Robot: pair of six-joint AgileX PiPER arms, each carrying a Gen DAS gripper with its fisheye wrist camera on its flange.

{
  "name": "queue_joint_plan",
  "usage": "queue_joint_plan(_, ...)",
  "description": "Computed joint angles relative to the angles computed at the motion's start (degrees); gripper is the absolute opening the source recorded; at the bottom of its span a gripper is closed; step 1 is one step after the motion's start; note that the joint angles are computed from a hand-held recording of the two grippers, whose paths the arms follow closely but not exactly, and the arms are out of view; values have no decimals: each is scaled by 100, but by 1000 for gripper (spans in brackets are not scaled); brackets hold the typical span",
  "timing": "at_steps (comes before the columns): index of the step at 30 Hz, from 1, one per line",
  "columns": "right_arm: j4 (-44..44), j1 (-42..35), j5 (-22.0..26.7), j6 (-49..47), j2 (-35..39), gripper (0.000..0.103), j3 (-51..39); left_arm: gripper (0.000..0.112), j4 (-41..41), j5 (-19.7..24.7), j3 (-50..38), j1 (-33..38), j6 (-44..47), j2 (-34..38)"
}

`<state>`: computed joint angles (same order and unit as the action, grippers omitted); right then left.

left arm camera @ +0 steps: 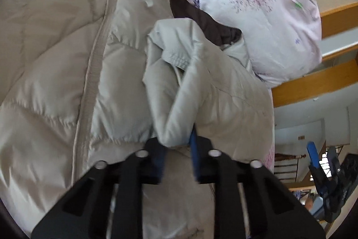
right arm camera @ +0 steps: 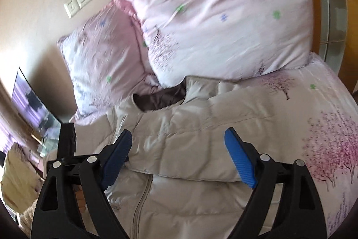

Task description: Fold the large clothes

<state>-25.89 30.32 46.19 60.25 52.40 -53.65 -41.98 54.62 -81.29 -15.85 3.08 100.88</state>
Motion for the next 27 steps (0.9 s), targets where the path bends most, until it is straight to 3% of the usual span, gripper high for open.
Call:
queue_joint_plan(5, -203, 23, 15, 131, -79, 85, -22, 11, -54, -260, 486, 337, 110, -468)
queue_joint_plan(9, 293, -97, -303, -232, 485, 73, -226, 18, -62, -184, 582, 436, 260, -414)
queue_joint_plan(10, 675, -159, -451, -560, 755, 69, -340, 25, -83, -201, 638, 462, 331, -457)
queue_joint_plan(12, 1387, -182, -639, -1218, 1307, 51, -593, 42, -197, -227, 817, 587, 511, -678)
queue_joint_plan(14, 1908, -53, -648, -1784, 2020, 37, -1018, 68, -269, -275, 1018, 759, 743, -1045)
queue_joint_plan(16, 2111, 90, -597, -2044, 2577, 29, -1404, 74, -438, -309, 1400, 1168, 1151, -1649)
queue_joint_plan(19, 2385, 300, -472, -2408, 3445, 26, -2102, 77, -604, 31, 1906, 2120, 1649, -2455)
queue_joint_plan(23, 2515, 489, -170, -2597, 4441, 25, -3004, 77, -625, 735, 2569, 4033, 2490, -3247)
queue_joint_plan(27, 2254, 659, 773, -2561, 5574, 26, -4134, 76, -748, 1507, 2809, 5899, 3156, -3227)
